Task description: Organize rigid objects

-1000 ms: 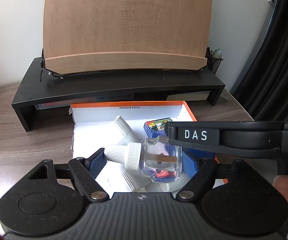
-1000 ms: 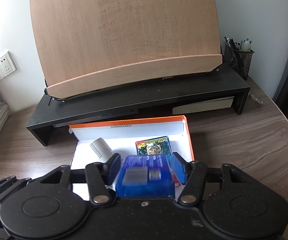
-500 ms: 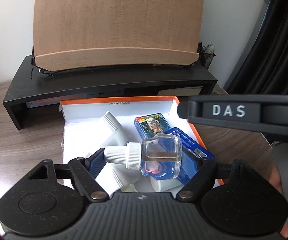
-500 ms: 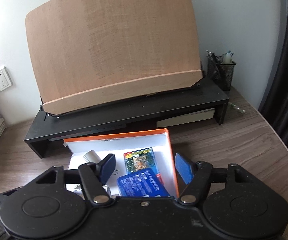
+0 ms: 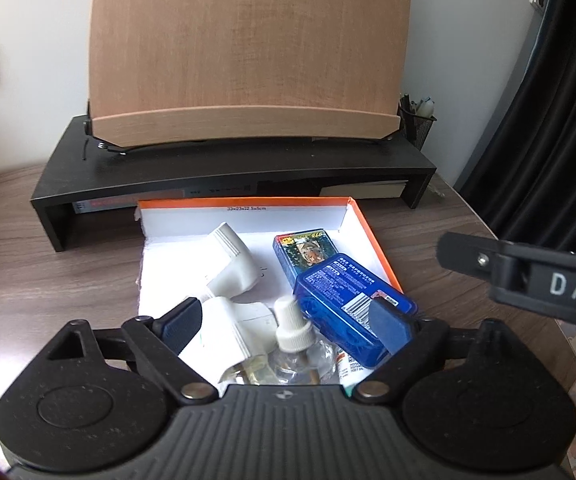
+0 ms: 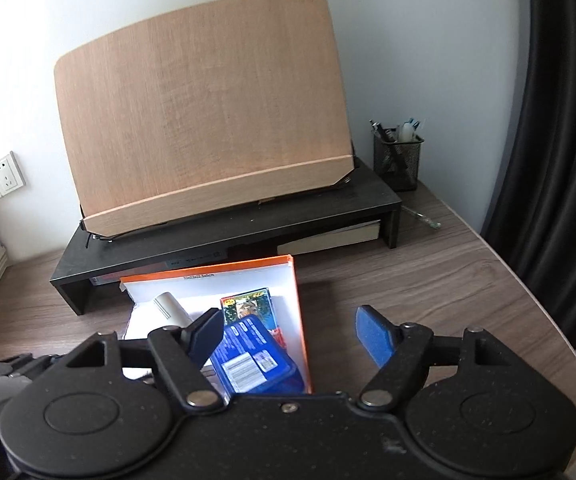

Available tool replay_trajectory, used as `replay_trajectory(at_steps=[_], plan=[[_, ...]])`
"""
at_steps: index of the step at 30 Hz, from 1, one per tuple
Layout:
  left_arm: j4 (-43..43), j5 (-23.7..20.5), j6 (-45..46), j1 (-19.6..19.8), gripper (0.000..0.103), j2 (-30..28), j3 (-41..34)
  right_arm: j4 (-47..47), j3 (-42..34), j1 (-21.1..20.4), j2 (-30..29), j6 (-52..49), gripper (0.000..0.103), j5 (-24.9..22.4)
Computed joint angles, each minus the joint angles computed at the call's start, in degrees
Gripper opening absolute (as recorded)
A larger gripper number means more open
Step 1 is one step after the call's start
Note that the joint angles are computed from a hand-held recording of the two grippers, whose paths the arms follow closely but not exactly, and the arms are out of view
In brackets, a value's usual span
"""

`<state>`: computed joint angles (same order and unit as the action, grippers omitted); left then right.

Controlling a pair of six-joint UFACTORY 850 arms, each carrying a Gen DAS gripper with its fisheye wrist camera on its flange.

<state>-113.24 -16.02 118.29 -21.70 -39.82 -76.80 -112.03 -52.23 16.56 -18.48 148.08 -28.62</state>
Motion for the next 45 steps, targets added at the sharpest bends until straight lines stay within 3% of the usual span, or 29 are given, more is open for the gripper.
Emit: replay_trajectory(at_steps=[13,21,24,30,37,45], plan=[[-38.51,1.94,34.87,-1.23,0.1,8.69,11.72,-10.49,10.08,1.61,7.46,10.52,0.091,-1.5],[-53.36,0.62,47.13,-1.44,0.102,12.22,17.25,-13.29,13.34,3.14,9.12,12.97,0.098,-2.66],[-54.93,0.12,48.27,-1.25,0.102,13.27,18.96,-9.96,14.53,5.44,9.54,9.8,0.098,-6.42],[-51.43,-1.54,46.2,-0.43,0.103,15.39,22.16,-1.09,15.33,8.82,10.31,2.98,0.099,-7.46],[-43.77,-2.26,41.11,1.54,0.103,17.8,25.5,7.87,15.54,12.17,11.7,-2.33,0.099,-3.67],[-41.03,-1.13,39.2,3.4,0.103,20.16,28.74,16.33,15.28,17.27,11.77,-7.59,0.099,-3.99]])
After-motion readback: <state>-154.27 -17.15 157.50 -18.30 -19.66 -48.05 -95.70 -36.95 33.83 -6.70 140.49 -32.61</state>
